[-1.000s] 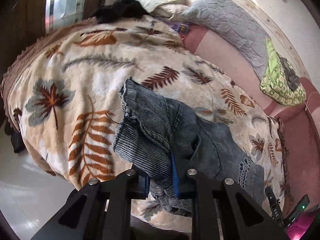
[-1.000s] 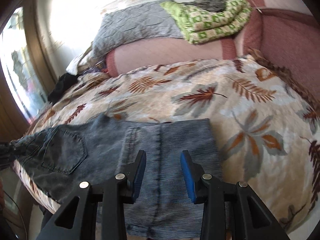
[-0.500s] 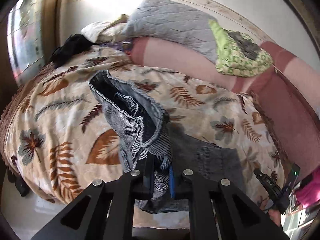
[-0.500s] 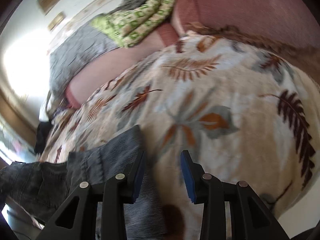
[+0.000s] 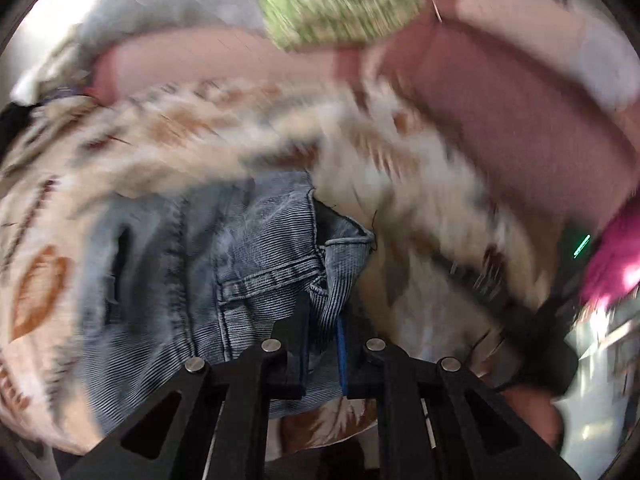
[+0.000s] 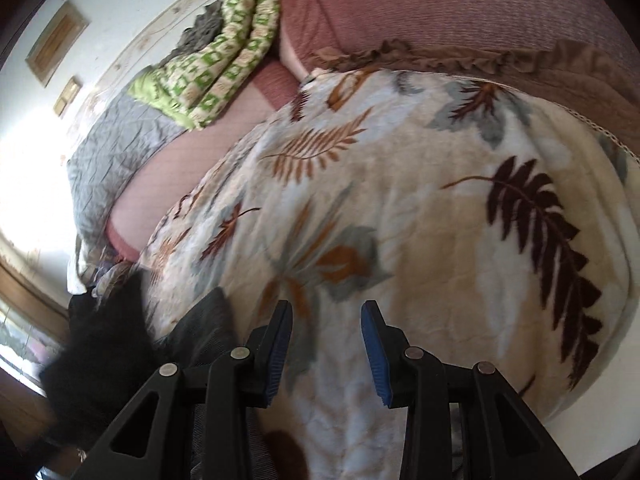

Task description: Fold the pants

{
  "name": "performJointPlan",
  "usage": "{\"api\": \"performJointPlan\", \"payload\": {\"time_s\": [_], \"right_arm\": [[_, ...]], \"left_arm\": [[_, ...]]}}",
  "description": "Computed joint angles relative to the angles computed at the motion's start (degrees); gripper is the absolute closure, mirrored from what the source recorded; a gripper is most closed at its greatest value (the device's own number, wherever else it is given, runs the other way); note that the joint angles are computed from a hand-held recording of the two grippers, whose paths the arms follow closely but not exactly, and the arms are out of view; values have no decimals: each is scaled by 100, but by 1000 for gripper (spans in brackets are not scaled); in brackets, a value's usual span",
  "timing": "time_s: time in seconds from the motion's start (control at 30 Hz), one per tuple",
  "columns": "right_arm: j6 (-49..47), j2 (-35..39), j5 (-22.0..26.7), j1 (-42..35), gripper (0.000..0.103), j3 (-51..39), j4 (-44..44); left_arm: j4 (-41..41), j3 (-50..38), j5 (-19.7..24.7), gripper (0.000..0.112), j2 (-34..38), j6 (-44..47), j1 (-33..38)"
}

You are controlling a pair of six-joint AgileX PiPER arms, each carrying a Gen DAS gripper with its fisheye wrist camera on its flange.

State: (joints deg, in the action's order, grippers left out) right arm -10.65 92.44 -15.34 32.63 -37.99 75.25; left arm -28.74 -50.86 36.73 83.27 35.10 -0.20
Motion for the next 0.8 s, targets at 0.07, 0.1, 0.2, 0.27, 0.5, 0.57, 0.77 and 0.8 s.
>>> {"api": "performJointPlan", "payload": {"time_s": [0.07, 0.1, 0.2, 0.27, 0.5, 0.57, 0.77, 0.8], "right_arm": [[14, 60, 86, -121, 64, 10, -2], [152, 95, 145, -183, 64, 12, -127], [672, 190, 268, -279, 59, 5, -657], [583, 240, 216, -219, 48, -92, -600], [379, 157, -553, 485, 48, -409, -785], [329, 153, -864, 778, 48, -545, -1003], [-1413, 648, -86, 886, 54, -1802, -332], [-1710, 734, 219, 807, 57, -2038, -151]], "left_arm": [[433, 17, -140, 101, 403, -306, -267], [305, 96, -132, 101, 367, -115, -224], [-460, 33, 490, 97, 51, 1052, 322], [-1213, -178, 1453, 95, -158, 2031, 996], [-1599, -599, 2156, 76, -428, 2998, 2535], [-1386, -759, 1940, 76, -197, 2841, 2820], [-535, -1384, 1003, 76, 651, 1994, 3013], [-447, -1488, 931, 76, 759, 1954, 2996]]}}
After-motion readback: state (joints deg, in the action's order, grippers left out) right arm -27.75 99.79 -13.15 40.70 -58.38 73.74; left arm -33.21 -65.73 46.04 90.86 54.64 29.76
